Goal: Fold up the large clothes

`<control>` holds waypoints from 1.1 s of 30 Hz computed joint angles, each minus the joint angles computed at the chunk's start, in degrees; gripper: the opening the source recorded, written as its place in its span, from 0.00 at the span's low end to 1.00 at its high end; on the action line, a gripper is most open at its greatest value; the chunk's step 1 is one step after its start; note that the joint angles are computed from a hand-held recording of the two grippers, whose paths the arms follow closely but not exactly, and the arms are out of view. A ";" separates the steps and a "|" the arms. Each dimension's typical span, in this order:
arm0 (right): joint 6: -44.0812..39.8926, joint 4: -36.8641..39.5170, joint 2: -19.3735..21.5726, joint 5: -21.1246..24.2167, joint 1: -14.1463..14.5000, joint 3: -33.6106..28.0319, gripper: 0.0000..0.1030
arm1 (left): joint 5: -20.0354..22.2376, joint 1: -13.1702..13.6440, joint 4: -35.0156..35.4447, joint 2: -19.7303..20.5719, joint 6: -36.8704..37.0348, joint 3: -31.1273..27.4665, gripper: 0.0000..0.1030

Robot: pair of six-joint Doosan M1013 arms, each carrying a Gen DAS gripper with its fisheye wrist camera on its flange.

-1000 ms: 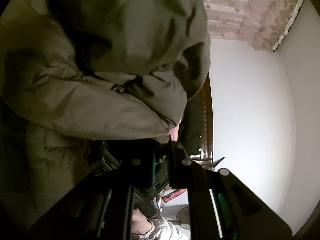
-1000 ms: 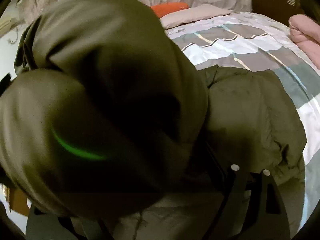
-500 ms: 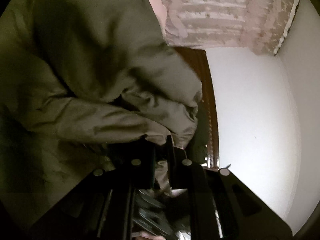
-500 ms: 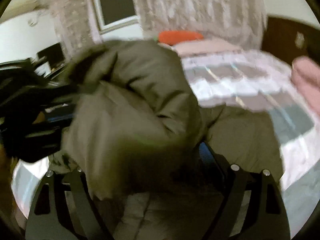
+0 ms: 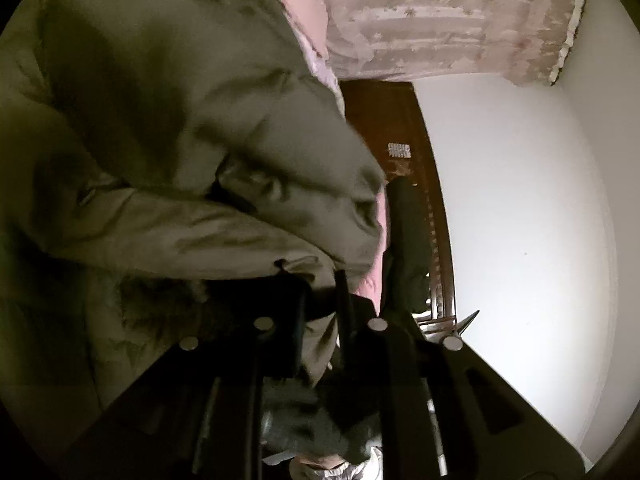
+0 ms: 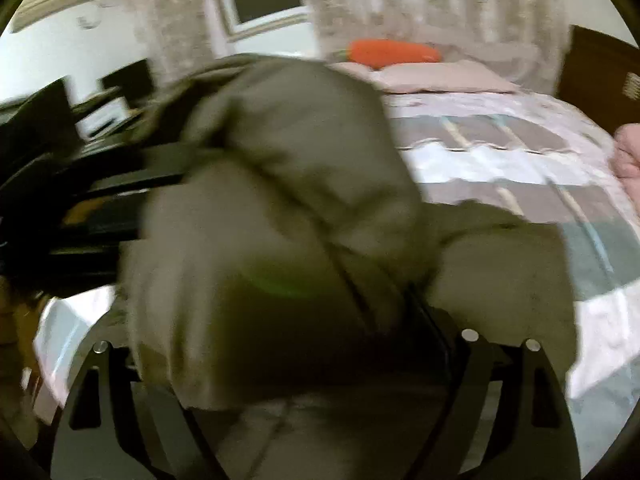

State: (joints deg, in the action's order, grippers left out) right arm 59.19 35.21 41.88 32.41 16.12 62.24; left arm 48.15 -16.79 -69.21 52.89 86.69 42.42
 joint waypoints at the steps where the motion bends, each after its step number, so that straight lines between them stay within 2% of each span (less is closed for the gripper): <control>1: -5.21 1.94 0.00 0.81 0.34 0.09 0.83 | 0.73 -0.07 1.65 1.21 -2.31 -2.75 0.12; 3: -10.40 2.20 -0.46 0.12 1.15 0.99 0.83 | 2.73 -0.14 4.54 2.66 -4.73 -5.80 0.12; 7: -12.31 4.01 -0.06 1.11 0.67 0.36 0.83 | 4.57 -0.06 5.51 4.38 -5.71 -9.01 0.13; 10: -8.26 9.30 1.29 5.16 -1.64 -2.59 0.83 | 2.67 0.37 3.12 2.85 -3.25 -5.69 0.19; 11: -5.23 9.78 1.30 5.69 -2.11 -2.66 0.83 | 1.89 0.36 4.63 2.32 -3.45 -5.21 0.22; 12: -0.21 9.27 1.84 6.58 -2.84 -3.67 0.83 | 0.88 0.14 9.10 1.54 -5.14 -4.92 0.30; 13: 4.68 8.72 2.47 7.83 -3.57 -4.74 0.83 | 0.12 -0.19 14.05 0.58 -6.71 -4.41 0.48; 14: 7.20 9.13 2.94 9.21 -4.16 -5.50 0.83 | 0.03 -0.67 19.87 0.02 -8.93 -4.79 0.59; 15: 9.60 10.76 3.68 11.28 -4.93 -6.50 0.83 | 0.14 -1.34 26.93 -0.68 -11.05 -5.18 0.80; 16: 12.80 15.39 4.97 15.34 -6.26 -7.82 0.83 | 0.00 -1.86 31.00 -1.25 -11.24 -5.19 0.86; 19: 23.46 32.22 9.28 28.54 -9.35 -10.13 0.83 | 3.60 -2.92 36.57 -1.04 -8.14 -7.36 0.87; 20: 26.35 36.45 10.10 30.60 -9.79 -10.13 0.83 | 3.83 -3.06 37.22 -1.25 -7.34 -6.78 0.87; 22: 28.82 41.91 10.91 32.43 -10.15 -9.58 0.83 | 4.48 -3.05 35.58 -1.27 -6.13 -5.63 0.87; 24: 29.38 43.52 11.52 34.02 -9.87 -10.05 0.83 | 6.11 -2.56 30.60 1.80 -8.81 -10.03 0.87; 28: 29.68 45.58 12.53 37.04 -9.31 -11.51 0.83 | 7.29 -1.34 19.87 4.29 -12.97 -11.07 0.87; 29: 29.80 46.12 12.59 37.01 -9.21 -11.53 0.83 | 7.39 -0.90 15.83 5.51 -14.58 -11.89 0.87; 33: 31.24 50.52 12.63 37.10 -9.35 -10.30 0.83 | 7.29 0.21 0.88 7.03 -16.12 -9.27 0.88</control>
State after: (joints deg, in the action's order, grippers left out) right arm 90.43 85.73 54.51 69.51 6.77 51.94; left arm 55.44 -16.58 -68.33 59.92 70.56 33.15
